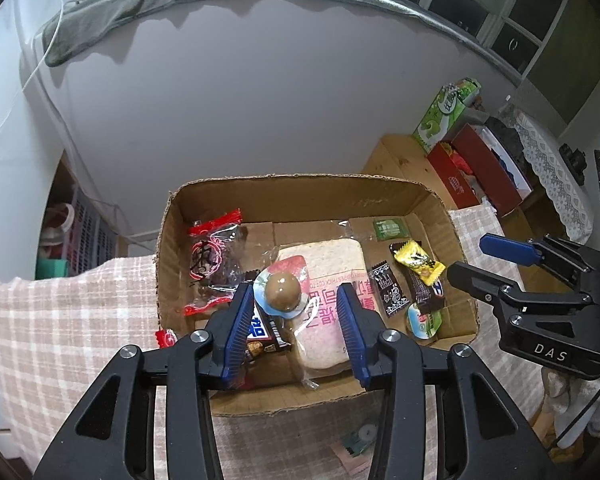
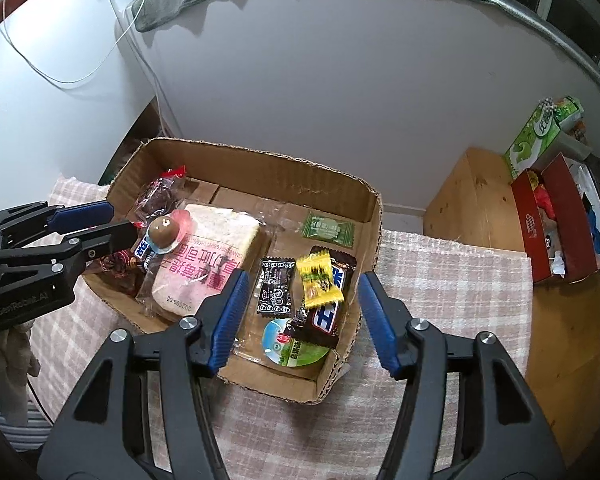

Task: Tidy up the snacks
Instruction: 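Open both tools to drop the egg toy and yellow packet into the box, then lower the right tool to the green mint packet and close on it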

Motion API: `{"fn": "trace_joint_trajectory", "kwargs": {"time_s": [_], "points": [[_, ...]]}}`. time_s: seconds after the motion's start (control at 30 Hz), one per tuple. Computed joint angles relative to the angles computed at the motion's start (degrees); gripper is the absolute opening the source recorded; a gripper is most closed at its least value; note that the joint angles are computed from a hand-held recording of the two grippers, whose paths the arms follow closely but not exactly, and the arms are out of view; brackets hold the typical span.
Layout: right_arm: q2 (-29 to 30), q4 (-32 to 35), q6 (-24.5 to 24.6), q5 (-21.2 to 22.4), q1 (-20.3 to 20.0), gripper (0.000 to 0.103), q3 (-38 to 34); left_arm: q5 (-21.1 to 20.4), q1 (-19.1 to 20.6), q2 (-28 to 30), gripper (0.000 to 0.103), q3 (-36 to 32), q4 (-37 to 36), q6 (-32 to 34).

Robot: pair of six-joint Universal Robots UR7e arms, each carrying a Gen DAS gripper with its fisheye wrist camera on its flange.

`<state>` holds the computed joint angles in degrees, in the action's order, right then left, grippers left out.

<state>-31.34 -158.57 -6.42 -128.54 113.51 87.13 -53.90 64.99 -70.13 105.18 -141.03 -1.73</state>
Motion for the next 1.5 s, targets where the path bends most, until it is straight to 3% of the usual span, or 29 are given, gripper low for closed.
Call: {"fn": "trace_joint_trajectory", "kwargs": {"time_s": [0.43, 0.73, 1.13, 1.3, 1.5], "points": [[-1.83, -0.89, 0.24, 2.17, 1.04, 0.06, 2.64, 0.33, -0.61, -2.43, 0.041, 2.46, -1.47, -0.11], [-4.69, -2.35, 1.23, 6.34, 1.94, 0.06, 8.6, -0.05, -0.03, -7.57, 0.041, 6.76, -0.95, -2.71], [-5.59, 1.01, 0.18, 9.88, 1.93, 0.06, 13.11, 0.12, 0.8, -14.96, 0.041, 13.16, 3.17, -7.96], [-4.98, 4.35, -3.23, 10.95, 1.66, 0.06, 12.58, -0.96, 0.76, -17.17, 0.042, 16.12, 5.16, -10.99], [-3.5, 9.14, -11.12, 10.71, 1.99, 0.06, 10.88, -3.52, 0.12, -18.24, 0.042, 19.35, 6.13, -13.96]]}}
